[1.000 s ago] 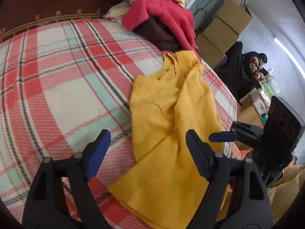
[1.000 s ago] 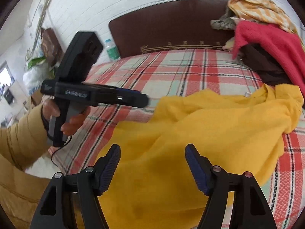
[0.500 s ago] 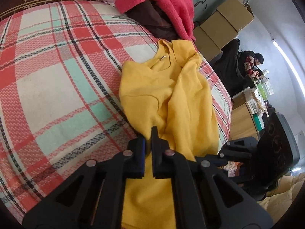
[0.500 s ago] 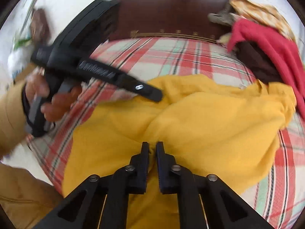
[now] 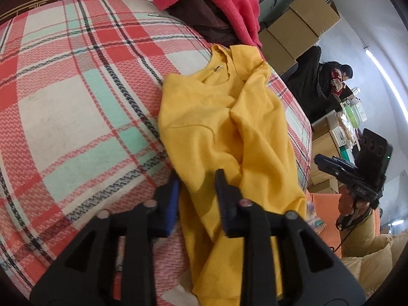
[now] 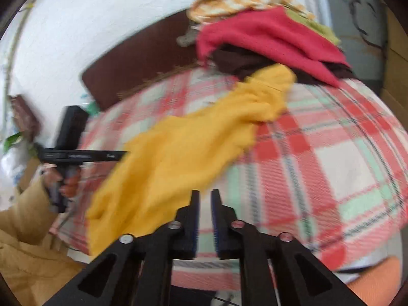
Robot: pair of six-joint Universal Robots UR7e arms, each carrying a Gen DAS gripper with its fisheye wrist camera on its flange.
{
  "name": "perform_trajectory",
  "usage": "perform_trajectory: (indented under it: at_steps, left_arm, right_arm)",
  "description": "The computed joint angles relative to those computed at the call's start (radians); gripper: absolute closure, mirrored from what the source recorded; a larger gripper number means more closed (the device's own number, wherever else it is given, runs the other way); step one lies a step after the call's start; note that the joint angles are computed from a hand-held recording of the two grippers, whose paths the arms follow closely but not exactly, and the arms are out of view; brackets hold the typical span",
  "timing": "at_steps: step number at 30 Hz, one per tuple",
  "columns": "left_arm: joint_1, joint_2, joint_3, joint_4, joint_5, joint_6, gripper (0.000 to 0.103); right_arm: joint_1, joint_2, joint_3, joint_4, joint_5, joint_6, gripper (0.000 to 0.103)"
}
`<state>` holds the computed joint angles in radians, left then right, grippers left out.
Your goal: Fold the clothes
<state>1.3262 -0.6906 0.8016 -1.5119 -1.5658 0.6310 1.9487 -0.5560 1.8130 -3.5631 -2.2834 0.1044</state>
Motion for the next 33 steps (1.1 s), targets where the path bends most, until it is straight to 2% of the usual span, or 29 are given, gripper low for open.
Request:
perform_trajectory:
  at_steps: [1, 3, 4, 5, 6, 8, 9, 10, 11, 13, 16, 18, 22, 23, 24, 26, 27, 28, 29, 30, 32, 33]
  left_arm:
    - [0.000, 0.001, 0.002, -0.003, -0.002, -0.004, 0.048]
    - [-0.003, -0.003, 0.016, -0.014, -0.005, -0.007, 0.048]
    - [-0.007, -0.005, 0.025, -0.017, -0.003, -0.010, 0.048]
    - [-0.010, -0.006, 0.033, -0.020, 0.000, -0.014, 0.052]
    - [-0.014, -0.009, 0.042, -0.023, 0.005, -0.015, 0.068]
    - [-0.025, -0.021, 0.077, -0.052, 0.036, -0.012, 0.087]
    - [-0.030, -0.026, 0.090, -0.064, 0.047, -0.015, 0.089]
    - [-0.031, -0.027, 0.092, -0.068, 0.050, -0.022, 0.091]
    - [-0.031, -0.028, 0.090, -0.068, 0.044, -0.027, 0.094]
    - [-0.026, -0.026, 0.070, -0.050, 0.004, -0.023, 0.095]
    - [-0.029, -0.039, 0.065, -0.042, -0.033, -0.007, 0.096]
    - [-0.030, -0.037, 0.051, -0.030, -0.045, -0.009, 0.096]
    - [-0.024, -0.022, 0.023, -0.007, -0.056, -0.015, 0.096]
    - [-0.022, -0.020, 0.022, -0.006, -0.053, -0.018, 0.096]
    - [-0.021, -0.018, 0.023, -0.007, -0.049, -0.023, 0.096]
    - [-0.019, -0.012, 0.017, 0.010, -0.054, -0.027, 0.096]
    - [-0.020, -0.014, 0.023, 0.010, -0.054, -0.026, 0.096]
    - [-0.022, -0.022, 0.039, -0.001, -0.047, -0.023, 0.096]
    - [-0.023, -0.029, 0.053, -0.007, -0.040, -0.020, 0.096]
    - [-0.024, -0.034, 0.062, -0.009, -0.034, -0.020, 0.096]
    - [-0.024, -0.039, 0.068, -0.009, -0.027, -0.022, 0.096]
    - [-0.023, -0.041, 0.070, -0.011, -0.024, -0.023, 0.096]
  right_arm:
    - [-0.002, 0.022, -0.034, -0.002, 0.054, -0.029, 0.054]
    - [-0.002, 0.079, -0.129, 0.030, 0.113, -0.098, 0.042]
    - [-0.002, 0.108, -0.181, 0.066, 0.122, -0.115, 0.042]
    - [-0.001, 0.138, -0.235, 0.102, 0.131, -0.132, 0.042]
    - [-0.001, 0.165, -0.281, 0.134, 0.136, -0.137, 0.042]
    - [-0.012, 0.203, -0.362, 0.246, 0.121, -0.111, 0.043]
    - [-0.017, 0.216, -0.390, 0.301, 0.109, -0.091, 0.055]
    - [-0.021, 0.219, -0.393, 0.315, 0.098, -0.081, 0.081]
    - [-0.026, 0.222, -0.394, 0.324, 0.089, -0.072, 0.089]
    - [-0.031, 0.189, -0.330, 0.251, 0.138, -0.060, 0.095]
    - [-0.035, 0.112, -0.190, 0.084, 0.189, -0.038, 0.100]
    - [-0.040, 0.056, -0.089, -0.030, 0.214, -0.027, 0.100]
    - [-0.038, -0.030, 0.077, -0.168, 0.127, 0.053, 0.099]
    - [-0.037, -0.042, 0.094, -0.161, 0.105, 0.073, 0.098]
    - [-0.039, -0.047, 0.095, -0.135, 0.106, 0.073, 0.097]
    - [-0.022, -0.023, 0.034, -0.071, 0.104, 0.025, 0.087]
    - [-0.020, -0.004, -0.002, -0.056, 0.127, -0.011, 0.068]
    - [-0.018, 0.025, -0.054, -0.039, 0.158, -0.047, 0.038]
    - [-0.015, 0.046, -0.095, -0.021, 0.173, -0.069, 0.028]
    - [-0.019, 0.073, -0.145, 0.011, 0.187, -0.086, 0.025]
    - [-0.031, 0.118, -0.233, 0.095, 0.205, -0.096, 0.027]
    - [-0.039, 0.136, -0.272, 0.147, 0.208, -0.090, 0.032]
